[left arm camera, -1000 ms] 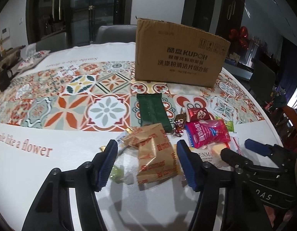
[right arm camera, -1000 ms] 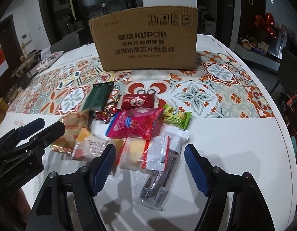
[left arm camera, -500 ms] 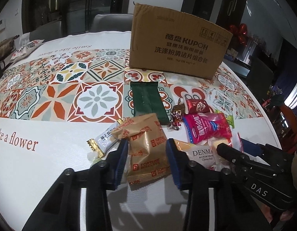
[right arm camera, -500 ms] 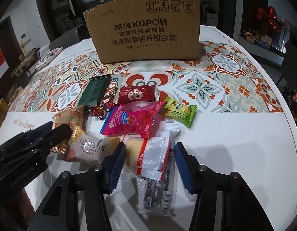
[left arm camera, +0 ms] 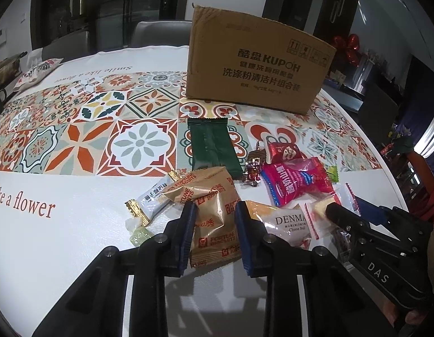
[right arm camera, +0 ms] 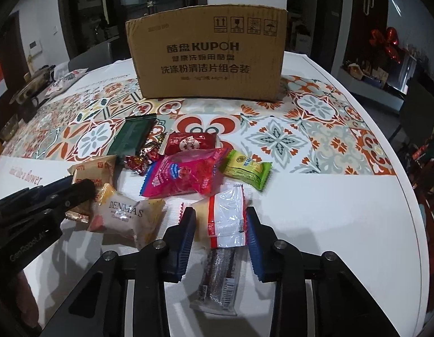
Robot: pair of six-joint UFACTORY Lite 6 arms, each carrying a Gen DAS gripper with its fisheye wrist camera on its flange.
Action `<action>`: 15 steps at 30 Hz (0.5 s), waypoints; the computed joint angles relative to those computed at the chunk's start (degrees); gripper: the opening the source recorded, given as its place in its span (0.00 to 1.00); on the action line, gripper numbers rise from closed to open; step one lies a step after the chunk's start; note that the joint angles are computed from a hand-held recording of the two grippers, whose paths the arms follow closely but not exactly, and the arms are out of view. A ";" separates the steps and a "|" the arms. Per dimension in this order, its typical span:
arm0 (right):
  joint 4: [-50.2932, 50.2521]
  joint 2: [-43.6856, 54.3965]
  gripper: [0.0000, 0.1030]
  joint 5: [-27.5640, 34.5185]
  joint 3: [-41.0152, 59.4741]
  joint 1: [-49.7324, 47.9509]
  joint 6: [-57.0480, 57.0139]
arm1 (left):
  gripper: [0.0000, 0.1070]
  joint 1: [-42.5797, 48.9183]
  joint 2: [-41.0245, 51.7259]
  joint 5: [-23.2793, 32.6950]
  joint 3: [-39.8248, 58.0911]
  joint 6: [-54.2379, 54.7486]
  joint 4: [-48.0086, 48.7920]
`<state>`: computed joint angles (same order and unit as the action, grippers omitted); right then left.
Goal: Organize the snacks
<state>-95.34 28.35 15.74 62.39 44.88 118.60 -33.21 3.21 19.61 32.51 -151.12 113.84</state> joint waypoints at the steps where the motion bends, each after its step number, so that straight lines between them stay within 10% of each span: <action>1: -0.58 -0.21 0.35 0.12 -0.27 -0.03 0.53 | 0.27 -0.15 -0.11 0.01 -0.05 0.34 -0.40; 7: -4.86 -1.75 0.35 10.56 -2.36 4.79 1.41 | 0.27 -0.58 -0.29 0.05 0.12 1.82 -2.28; 13: -7.49 -1.77 0.20 4.42 -2.34 3.40 2.19 | 0.27 -1.51 -0.69 0.53 -0.02 3.18 -3.84; 15: -9.56 -2.19 0.46 4.23 -2.72 3.31 4.24 | 0.27 -1.67 -0.82 0.44 -0.17 2.72 -3.46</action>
<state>-104.90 26.16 19.97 59.67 48.19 122.83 -34.88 2.38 20.05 32.34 -148.40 110.38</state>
